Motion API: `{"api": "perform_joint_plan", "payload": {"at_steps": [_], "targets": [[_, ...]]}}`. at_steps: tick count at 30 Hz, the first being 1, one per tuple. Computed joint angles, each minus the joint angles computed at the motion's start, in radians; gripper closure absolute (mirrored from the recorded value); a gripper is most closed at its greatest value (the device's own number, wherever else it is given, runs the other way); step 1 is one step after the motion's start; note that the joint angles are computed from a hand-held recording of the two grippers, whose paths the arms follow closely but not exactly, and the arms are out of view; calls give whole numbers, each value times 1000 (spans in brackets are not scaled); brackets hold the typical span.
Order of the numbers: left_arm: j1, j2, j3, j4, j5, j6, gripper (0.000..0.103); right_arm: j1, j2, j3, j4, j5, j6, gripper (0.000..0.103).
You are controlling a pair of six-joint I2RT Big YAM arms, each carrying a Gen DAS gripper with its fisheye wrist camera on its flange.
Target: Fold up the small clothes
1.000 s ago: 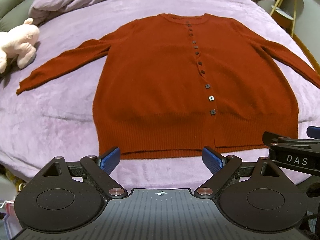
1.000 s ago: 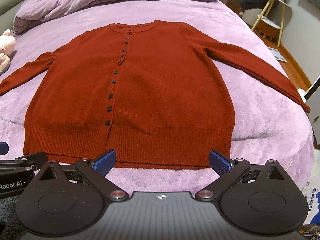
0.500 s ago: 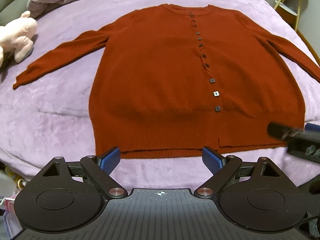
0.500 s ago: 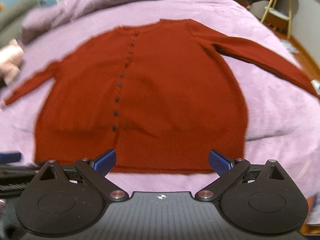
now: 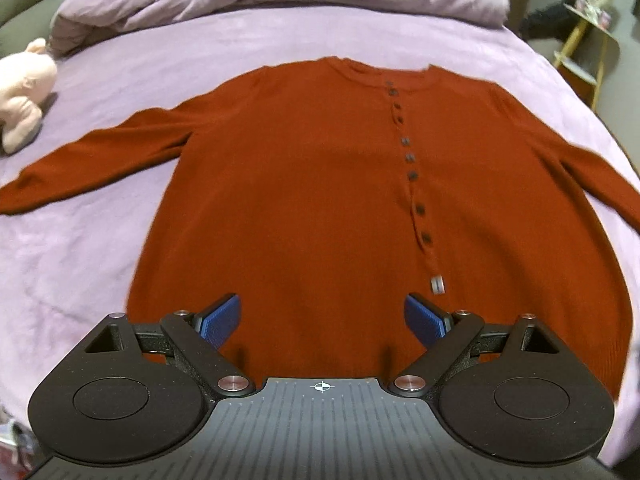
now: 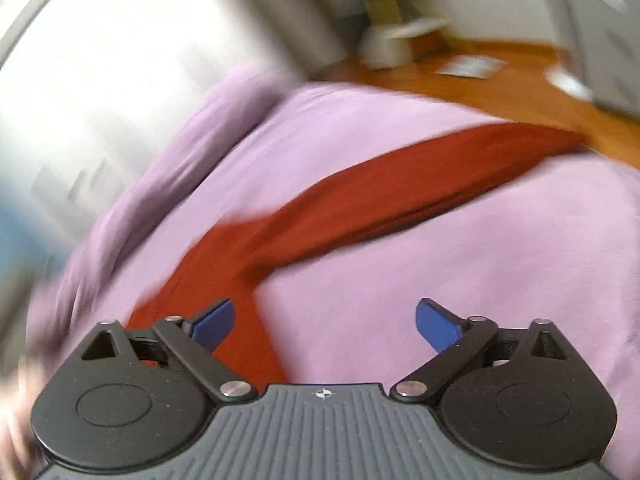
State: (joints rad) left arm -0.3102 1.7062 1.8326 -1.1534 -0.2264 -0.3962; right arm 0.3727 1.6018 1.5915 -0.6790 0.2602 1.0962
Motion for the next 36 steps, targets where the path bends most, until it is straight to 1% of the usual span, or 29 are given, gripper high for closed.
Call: {"api": "perform_joint_plan", "payload": {"at_steps": [1, 2, 3, 4, 5, 8, 9, 11, 12, 13, 14, 15, 16, 18, 19, 20, 21, 22, 24, 25, 26, 28, 29, 30, 31, 32, 33, 36], "targets": [[2, 14, 8, 13, 0, -9, 10, -34, -2, -16, 3, -5, 64, 30], [3, 32, 20, 17, -9, -21, 10, -65, -4, -37, 14, -7, 130, 35], [3, 45, 29, 17, -17, -30, 10, -88, -7, -59, 34, -12, 174, 43], [3, 59, 38, 12, -21, -35, 10, -106, -8, -81, 68, -25, 202, 49], [6, 75, 52, -1, -22, -38, 10, -124, -8, -99, 103, -37, 226, 49], [12, 110, 79, -44, -23, -35, 10, -150, 5, -107, 150, -18, 262, 53], [15, 114, 79, -51, -19, -34, 10, -155, 17, -98, 151, -10, 263, 53], [21, 119, 72, -58, -9, -49, 9, -164, 43, -73, 141, -5, 264, 59], [26, 115, 60, -47, -2, -56, 9, -165, 56, -63, 139, 1, 268, 67], [29, 108, 45, -30, 1, -67, 8, -170, 58, -60, 131, 3, 269, 79], [31, 105, 36, -17, 0, -70, 8, -175, 63, -51, 115, -1, 265, 85], [33, 102, 27, -6, 0, -69, 7, -178, 73, -33, 91, -2, 254, 93], [31, 93, 13, 2, -2, -67, 7, -187, 77, -25, 82, -5, 231, 95], [32, 80, -17, 35, -4, -52, 5, -178, 78, 0, 55, 28, 167, 96], [32, 76, -25, 45, -3, -50, 5, -163, 76, 17, 47, 58, 115, 96], [33, 71, -35, 58, -1, -49, 5, -144, 79, 43, 52, 84, 45, 96], [34, 66, -44, 68, 0, -49, 5, -121, 86, 75, 68, 97, -30, 97], [34, 59, -56, 82, 2, -47, 5, -98, 95, 105, 98, 84, -108, 97], [36, 47, -76, 102, 8, -41, 4, -54, 128, 180, 151, 16, -240, 97], [37, 44, -79, 105, 14, -35, 4, -28, 151, 221, 173, -40, -306, 97], [41, 46, -72, 96, 24, -25, 4, -1, 181, 274, 183, -113, -377, 97], [47, 49, -56, 79, 40, -30, 6, 55, 235, 353, 199, -236, -493, 97], [52, 43, -56, 82, 51, -41, 9, 77, 262, 391, 189, -287, -525, 96], [59, 35, -61, 96, 64, -48, 13, 96, 290, 425, 169, -334, -539, 96], [69, 25, -67, 122, 92, -51, 14, 109, 321, 464, 132, -378, -539, 93], [79, 21, -66, 139, 122, -52, 14, 117, 353, 506, 72, -409, -527, 89], [90, 20, -63, 156, 161, -55, 15, 124, 372, 525, 33, -411, -501, 82], [116, 40, -23, 196, 283, -74, 15, 126, 366, 482, -6, -389, -417, 82]]}}
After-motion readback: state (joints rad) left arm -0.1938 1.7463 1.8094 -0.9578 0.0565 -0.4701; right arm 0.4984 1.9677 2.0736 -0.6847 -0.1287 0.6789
